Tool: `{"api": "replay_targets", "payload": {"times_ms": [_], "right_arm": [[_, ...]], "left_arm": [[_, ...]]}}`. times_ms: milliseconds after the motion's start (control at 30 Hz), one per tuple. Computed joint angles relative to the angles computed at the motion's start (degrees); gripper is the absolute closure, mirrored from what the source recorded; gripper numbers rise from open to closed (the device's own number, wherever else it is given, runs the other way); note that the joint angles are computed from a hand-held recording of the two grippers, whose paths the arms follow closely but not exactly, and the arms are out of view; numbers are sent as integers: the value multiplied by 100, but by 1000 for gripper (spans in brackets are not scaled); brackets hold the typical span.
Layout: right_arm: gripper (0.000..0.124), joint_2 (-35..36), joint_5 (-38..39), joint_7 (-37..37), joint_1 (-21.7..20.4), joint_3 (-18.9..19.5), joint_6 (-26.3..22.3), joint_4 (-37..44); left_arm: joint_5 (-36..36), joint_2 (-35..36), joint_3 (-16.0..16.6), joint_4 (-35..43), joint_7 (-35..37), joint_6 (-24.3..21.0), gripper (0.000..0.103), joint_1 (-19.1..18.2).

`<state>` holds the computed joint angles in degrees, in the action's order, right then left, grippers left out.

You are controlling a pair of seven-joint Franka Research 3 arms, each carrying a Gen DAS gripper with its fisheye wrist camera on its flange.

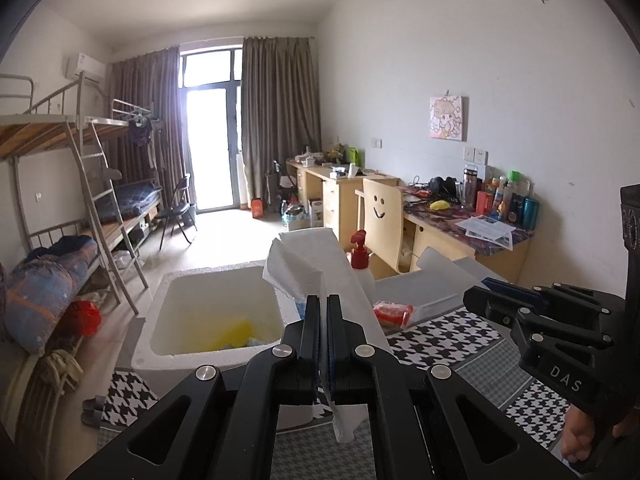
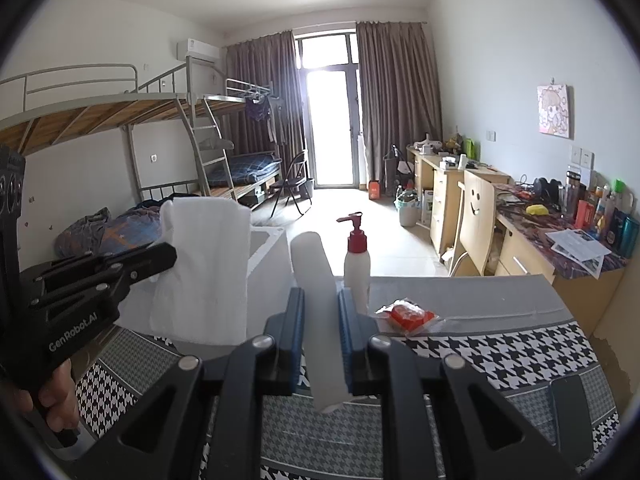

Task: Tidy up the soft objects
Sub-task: 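Carry the paper towel with the left tool while the right tool carries the roll, then open the left tool over the foam box while the right tool releases the roll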

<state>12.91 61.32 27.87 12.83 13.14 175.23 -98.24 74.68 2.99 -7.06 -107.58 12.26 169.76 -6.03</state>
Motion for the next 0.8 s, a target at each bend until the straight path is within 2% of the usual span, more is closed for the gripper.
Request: {"api": "replay_targets", "payload": {"times_ms": [133, 600, 800], "right_arm": [[104, 62, -184, 93, 56, -10, 37, 108], [104, 495, -1487, 1250, 144, -100, -211, 694], [104, 766, -1740, 1371, 77, 66, -246, 1073]], "left_arm": [[2, 26, 27, 97, -35, -60, 100, 13], [181, 178, 136, 411, -227, -330, 100, 60], [198, 188, 174, 455, -300, -517, 100, 88]]}}
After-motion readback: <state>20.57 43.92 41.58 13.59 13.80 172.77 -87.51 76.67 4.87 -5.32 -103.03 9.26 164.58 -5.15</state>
